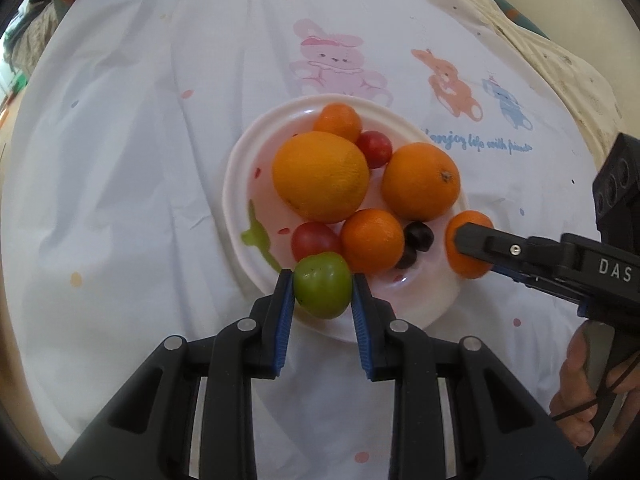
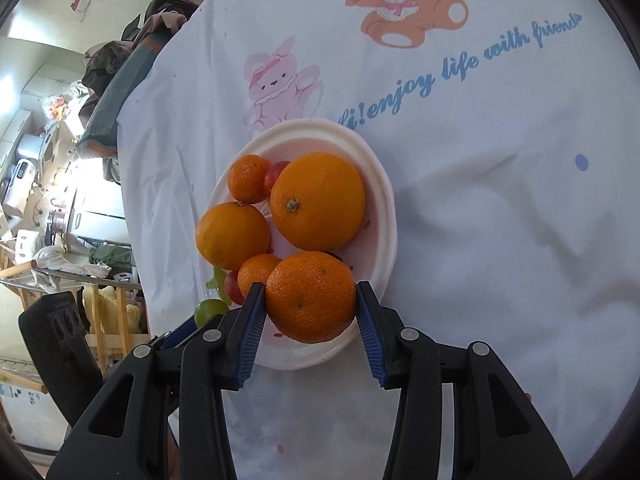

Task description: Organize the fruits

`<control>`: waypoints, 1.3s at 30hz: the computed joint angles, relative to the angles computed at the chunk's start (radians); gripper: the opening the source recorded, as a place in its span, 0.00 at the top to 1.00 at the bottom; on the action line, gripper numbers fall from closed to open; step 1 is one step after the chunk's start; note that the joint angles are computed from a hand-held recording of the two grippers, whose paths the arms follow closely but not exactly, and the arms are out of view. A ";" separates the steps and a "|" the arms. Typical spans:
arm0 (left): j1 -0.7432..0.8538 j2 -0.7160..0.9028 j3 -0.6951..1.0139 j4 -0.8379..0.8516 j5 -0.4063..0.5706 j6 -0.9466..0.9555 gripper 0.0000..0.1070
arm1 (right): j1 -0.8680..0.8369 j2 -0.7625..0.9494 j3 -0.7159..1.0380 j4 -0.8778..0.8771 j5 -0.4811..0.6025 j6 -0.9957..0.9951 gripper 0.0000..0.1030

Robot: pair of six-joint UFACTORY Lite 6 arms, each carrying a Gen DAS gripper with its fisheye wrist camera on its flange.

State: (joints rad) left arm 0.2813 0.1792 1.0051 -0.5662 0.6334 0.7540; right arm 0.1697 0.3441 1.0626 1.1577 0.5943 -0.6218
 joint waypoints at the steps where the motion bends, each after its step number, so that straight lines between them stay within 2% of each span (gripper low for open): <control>1: -0.003 0.001 0.000 0.002 -0.001 0.000 0.77 | 0.003 -0.008 -0.009 0.018 -0.015 -0.009 0.52; 2: -0.005 0.003 0.000 0.001 -0.003 -0.004 0.77 | 0.006 -0.017 -0.018 0.029 -0.025 -0.015 0.51; 4: -0.013 0.013 0.006 0.012 0.000 -0.028 0.77 | 0.012 -0.025 -0.021 0.029 -0.035 -0.015 0.39; 6: -0.031 0.019 0.007 0.052 -0.003 -0.065 0.75 | 0.017 -0.041 -0.029 0.030 -0.045 -0.015 0.31; 7: -0.031 0.010 -0.001 0.048 -0.005 -0.053 0.70 | 0.016 -0.048 -0.032 0.028 -0.047 -0.018 0.30; 8: -0.028 -0.007 -0.015 0.024 -0.002 -0.014 0.60 | 0.014 -0.053 -0.030 0.011 -0.046 -0.008 0.28; 9: -0.029 -0.021 -0.025 0.013 -0.004 0.002 0.54 | 0.009 -0.062 -0.033 0.005 -0.048 -0.001 0.23; 10: -0.035 -0.039 -0.034 0.024 -0.009 -0.008 0.36 | 0.004 -0.075 -0.042 0.013 -0.053 -0.004 0.21; 11: -0.038 -0.067 -0.049 0.028 -0.015 -0.010 0.27 | -0.001 -0.087 -0.048 0.017 -0.057 -0.006 0.21; 13: -0.029 -0.096 -0.063 -0.003 -0.008 0.027 0.26 | -0.006 -0.108 -0.053 0.002 -0.063 0.002 0.18; 17: -0.011 -0.158 -0.078 0.053 0.005 -0.016 0.26 | -0.002 -0.210 -0.104 -0.053 -0.096 0.030 0.12; 20: -0.010 -0.278 -0.130 0.277 -0.117 -0.219 0.26 | 0.019 -0.318 -0.147 -0.171 -0.124 0.127 0.02; 21: -0.004 -0.305 -0.132 0.311 -0.127 -0.252 0.26 | 0.032 -0.362 -0.168 -0.213 -0.141 0.164 0.00; 25: 0.088 -0.359 -0.088 0.234 -0.056 -0.185 0.26 | 0.094 -0.526 -0.240 -0.405 -0.179 0.343 0.00; 32: 0.278 -0.510 -0.113 0.031 0.077 0.071 0.26 | 0.202 -0.763 -0.381 -0.709 -0.211 0.688 0.00; 36: 0.330 -0.581 -0.136 0.009 0.172 0.125 0.25 | 0.256 -0.857 -0.425 -0.899 -0.205 0.897 0.00; 39: 0.379 -0.655 -0.166 -0.023 0.244 0.189 0.16 | 0.296 -0.936 -0.463 -1.046 -0.195 1.063 0.00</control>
State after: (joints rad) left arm 0.6599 -0.4762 0.8392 -0.5893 0.8773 0.9430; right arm 0.4653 -0.5917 0.5993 0.1120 0.3993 0.4410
